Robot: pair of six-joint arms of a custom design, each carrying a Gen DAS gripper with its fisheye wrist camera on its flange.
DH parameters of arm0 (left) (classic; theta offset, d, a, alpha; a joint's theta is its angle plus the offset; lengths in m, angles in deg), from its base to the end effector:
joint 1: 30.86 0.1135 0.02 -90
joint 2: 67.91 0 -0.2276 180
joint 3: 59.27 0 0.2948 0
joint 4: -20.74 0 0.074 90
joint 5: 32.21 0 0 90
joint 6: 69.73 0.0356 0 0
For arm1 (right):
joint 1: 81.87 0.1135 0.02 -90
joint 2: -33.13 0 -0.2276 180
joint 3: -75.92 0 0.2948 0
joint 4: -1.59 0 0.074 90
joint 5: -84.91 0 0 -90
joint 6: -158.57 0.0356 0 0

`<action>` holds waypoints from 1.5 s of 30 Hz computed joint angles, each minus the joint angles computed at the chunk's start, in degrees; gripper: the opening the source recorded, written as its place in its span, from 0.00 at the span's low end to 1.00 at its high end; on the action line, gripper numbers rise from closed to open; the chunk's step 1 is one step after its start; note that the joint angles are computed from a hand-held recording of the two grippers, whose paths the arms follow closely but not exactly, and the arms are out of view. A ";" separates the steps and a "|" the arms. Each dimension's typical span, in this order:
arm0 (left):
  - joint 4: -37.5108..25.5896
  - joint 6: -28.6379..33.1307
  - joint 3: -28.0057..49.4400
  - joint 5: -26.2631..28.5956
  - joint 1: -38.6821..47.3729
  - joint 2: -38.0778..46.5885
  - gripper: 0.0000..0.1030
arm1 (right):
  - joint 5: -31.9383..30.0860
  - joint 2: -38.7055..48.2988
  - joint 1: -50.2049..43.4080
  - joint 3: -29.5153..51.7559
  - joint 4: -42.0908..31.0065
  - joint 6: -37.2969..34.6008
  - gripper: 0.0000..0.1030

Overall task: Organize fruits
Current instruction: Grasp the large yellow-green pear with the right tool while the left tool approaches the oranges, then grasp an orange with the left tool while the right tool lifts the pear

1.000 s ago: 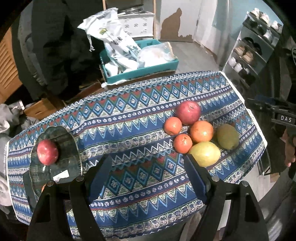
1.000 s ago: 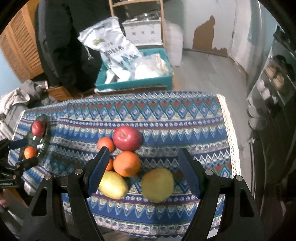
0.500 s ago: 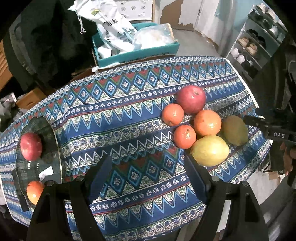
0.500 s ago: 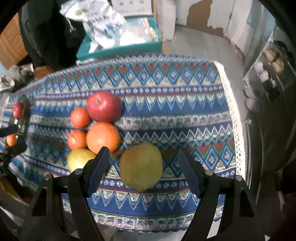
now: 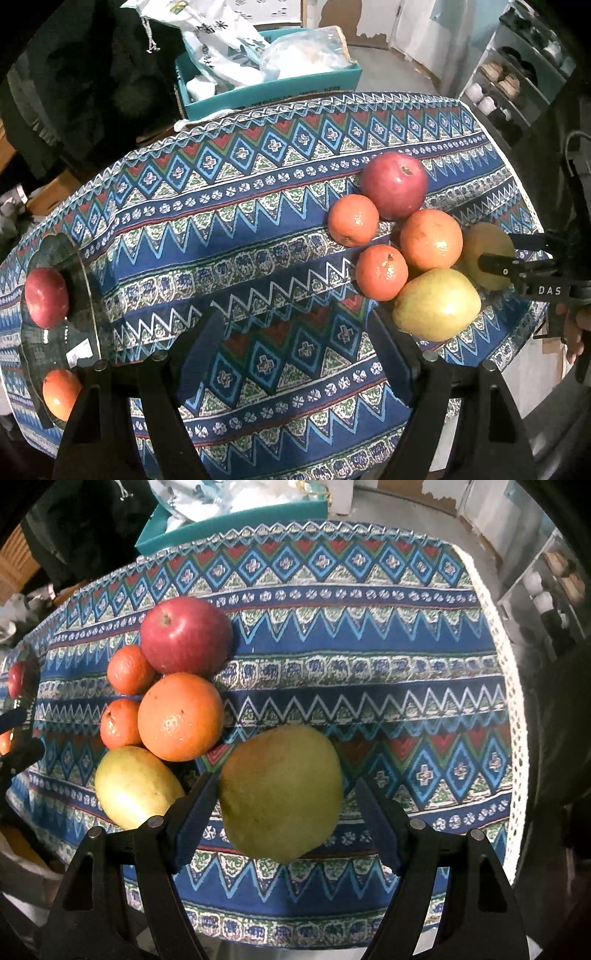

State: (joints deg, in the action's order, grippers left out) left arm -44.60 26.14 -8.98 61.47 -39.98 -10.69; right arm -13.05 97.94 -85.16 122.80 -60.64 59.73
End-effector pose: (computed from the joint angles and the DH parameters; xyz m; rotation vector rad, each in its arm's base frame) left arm 0.2196 -0.0376 0.1650 0.3835 2.8063 -0.1035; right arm 0.2222 -0.0078 0.1211 -0.1605 2.9469 0.1773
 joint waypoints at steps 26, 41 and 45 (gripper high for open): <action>10.39 -3.49 10.50 1.73 -2.38 22.12 0.79 | -1.69 -0.26 -2.74 2.17 6.27 -2.67 0.70; 14.01 -4.05 13.94 3.88 -4.35 30.24 0.79 | -3.18 8.41 -1.18 7.66 10.66 0.34 0.70; 15.57 -4.74 14.07 4.66 -4.91 31.30 0.80 | -3.64 9.15 -1.32 7.95 11.10 0.63 0.70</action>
State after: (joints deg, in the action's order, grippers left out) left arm -29.03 21.40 5.09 66.12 -44.90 20.61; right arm -16.69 107.09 -86.48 130.75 -49.54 60.37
